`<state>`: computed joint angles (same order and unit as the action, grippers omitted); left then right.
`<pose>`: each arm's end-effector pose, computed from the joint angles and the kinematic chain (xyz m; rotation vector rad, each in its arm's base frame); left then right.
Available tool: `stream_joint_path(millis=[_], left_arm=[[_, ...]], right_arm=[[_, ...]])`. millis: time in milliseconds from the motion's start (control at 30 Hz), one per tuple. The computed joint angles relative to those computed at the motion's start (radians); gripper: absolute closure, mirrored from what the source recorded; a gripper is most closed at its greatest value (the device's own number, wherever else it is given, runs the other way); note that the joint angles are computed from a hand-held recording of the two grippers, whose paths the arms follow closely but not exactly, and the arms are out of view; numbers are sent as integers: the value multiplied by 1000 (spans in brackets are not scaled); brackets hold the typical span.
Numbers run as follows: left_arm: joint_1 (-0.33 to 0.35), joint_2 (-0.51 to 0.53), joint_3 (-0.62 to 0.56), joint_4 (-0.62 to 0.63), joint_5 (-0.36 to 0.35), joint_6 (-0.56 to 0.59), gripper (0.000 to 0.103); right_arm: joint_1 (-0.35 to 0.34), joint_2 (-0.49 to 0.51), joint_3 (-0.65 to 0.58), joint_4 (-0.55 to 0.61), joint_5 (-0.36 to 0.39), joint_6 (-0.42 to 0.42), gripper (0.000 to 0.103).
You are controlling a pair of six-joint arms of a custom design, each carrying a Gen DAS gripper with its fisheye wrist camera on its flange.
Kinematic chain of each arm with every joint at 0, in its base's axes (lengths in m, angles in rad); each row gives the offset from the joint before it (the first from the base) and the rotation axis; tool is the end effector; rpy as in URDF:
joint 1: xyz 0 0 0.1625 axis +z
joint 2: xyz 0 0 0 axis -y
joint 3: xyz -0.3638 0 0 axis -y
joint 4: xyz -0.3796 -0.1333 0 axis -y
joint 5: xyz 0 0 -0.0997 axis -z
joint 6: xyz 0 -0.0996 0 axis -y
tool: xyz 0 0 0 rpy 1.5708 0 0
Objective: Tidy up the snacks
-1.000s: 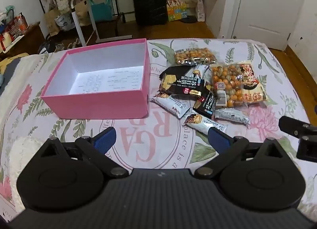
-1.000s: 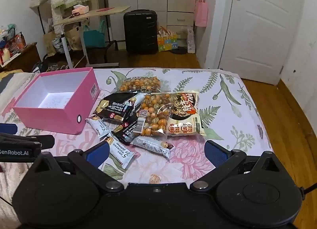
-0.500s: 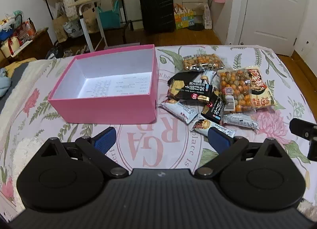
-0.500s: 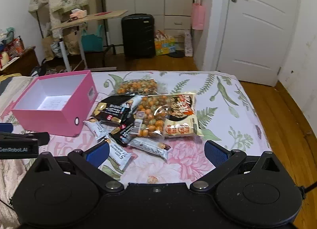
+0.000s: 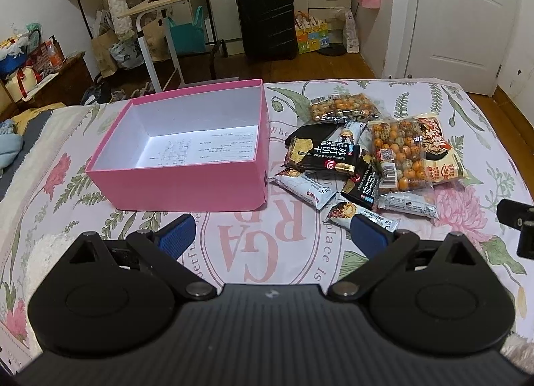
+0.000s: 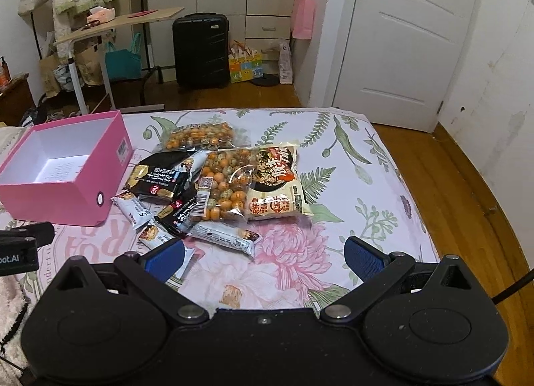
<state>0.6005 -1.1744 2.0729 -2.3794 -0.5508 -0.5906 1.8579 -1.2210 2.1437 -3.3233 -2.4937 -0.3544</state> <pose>-0.2657 -0.4464 0.1402 0.4765 2.1818 -0.8073 0.1835 -0.4312 0.2346 0.2207 -2.0916 0.8701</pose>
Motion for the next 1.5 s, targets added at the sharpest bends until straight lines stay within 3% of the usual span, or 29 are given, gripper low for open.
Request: stream_joint_path(millis=[500,667,933,1167,1300,1500], left_arm=[[-13,-5,17,-14,12,-14,2],[-11,-14,19,-12,4,-22,2],[-8,-27,25,-5,-6,-29,2],[17,-36,14,-38,-102,7,2],[14,-28,16,-51,-93,22,3],[18,-16,23,-68,-74,-6,3]], right_arm=[[-5,2,3,14,-2,20,0],[-8,6,10,-30,39,-28,0],[-5,17,12,-59,44,-54,0],[-12,17,21,-91,71,-87,0],[-16,15,26,-89,78,-87,0],[-26,20,50,-189,134,-188,0]])
